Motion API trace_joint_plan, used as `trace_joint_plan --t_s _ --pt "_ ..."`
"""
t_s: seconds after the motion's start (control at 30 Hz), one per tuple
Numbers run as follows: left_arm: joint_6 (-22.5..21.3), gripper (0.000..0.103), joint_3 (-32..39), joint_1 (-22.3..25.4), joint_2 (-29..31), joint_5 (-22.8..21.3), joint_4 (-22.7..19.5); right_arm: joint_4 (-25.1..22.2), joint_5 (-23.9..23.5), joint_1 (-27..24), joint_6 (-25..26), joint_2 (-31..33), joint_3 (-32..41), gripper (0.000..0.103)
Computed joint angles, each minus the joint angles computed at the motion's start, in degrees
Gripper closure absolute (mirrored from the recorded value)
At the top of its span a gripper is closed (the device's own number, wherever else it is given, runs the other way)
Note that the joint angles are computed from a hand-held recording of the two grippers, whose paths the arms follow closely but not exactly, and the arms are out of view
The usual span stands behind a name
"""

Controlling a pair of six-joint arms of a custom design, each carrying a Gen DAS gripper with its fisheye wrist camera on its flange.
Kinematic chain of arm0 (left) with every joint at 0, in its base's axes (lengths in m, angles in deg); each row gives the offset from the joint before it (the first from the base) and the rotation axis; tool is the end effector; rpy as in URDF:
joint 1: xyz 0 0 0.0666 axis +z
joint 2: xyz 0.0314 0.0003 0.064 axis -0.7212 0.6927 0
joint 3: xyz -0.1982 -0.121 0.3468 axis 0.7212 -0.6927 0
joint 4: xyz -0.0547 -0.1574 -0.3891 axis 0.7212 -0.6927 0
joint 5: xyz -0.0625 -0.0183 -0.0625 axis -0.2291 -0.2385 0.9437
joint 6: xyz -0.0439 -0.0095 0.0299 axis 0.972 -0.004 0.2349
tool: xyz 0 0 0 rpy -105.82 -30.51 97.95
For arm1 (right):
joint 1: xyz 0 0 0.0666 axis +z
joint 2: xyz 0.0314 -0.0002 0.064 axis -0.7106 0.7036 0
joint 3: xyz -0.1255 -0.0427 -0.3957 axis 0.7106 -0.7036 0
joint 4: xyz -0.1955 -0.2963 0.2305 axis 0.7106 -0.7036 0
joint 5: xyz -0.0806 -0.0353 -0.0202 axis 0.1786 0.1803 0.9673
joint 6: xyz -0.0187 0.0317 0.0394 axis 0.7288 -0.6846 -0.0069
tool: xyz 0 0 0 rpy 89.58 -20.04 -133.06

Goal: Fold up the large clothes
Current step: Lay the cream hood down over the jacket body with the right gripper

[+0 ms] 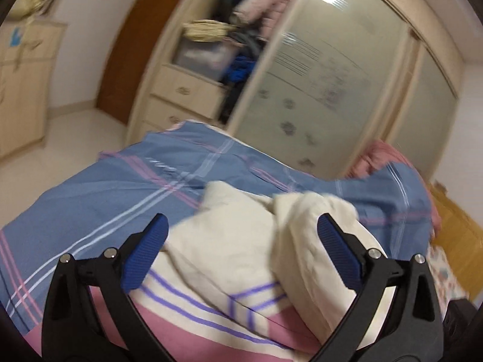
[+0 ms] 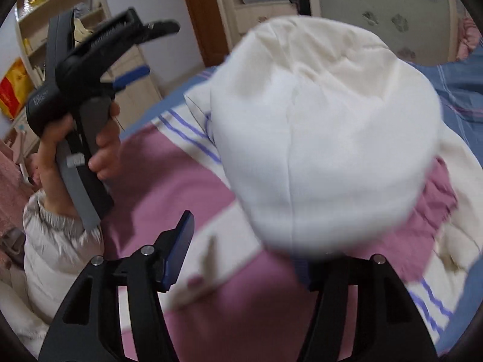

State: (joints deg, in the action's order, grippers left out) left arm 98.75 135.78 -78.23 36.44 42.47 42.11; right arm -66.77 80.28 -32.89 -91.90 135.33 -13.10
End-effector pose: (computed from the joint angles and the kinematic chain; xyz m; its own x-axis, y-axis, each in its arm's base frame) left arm 0.4743 -0.2961 0.4204 -0.4719 -0.2282 -0.8516 0.3230 0.8540 -0.4079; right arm 0.3073 0.0723 0.3976 -0.7792 -0.0435 -0.6253 -0.2052 0.9603 0.1889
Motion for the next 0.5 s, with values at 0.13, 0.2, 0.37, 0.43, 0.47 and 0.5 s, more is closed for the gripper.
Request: trace_joint_plan --t_s 0.13,0.2,0.37,0.43,0.47,0.5 --pt "-4.6 0.003 1.5 -2.8 1.6 7.5 1.5 -1.0 3.6 -3.3 -3.2 -7.5 -2.1 0.042" --pt "-5.8 0.003 1.4 -3.8 1.9 11.7 3.8 3.0 2.9 -7.0 -5.9 -11.3 -2.9 0.042" --pt "-5.4 0.004 4.6 -4.4 5.0 23.0 -1.4 11.9 3.3 -13.9 -12.6 -11.2 -2.3 0.043" --pt "-8.3 0.009 7.9 -5.6 7.1 15.8 -9.8 13.4 5.1 -14.0 -12.7 -8.7 -0.8 0.046" --pt "-9.5 0.015 11.1 -6.1 9.3 10.8 -16.8 14.4 4.3 -14.4 -12.9 -6.6 0.4 0.047" --pt "-9.2 0.017 14.1 -6.1 11.6 7.7 -22.6 15.1 3.8 -14.4 -13.0 -4.8 1.6 0.047"
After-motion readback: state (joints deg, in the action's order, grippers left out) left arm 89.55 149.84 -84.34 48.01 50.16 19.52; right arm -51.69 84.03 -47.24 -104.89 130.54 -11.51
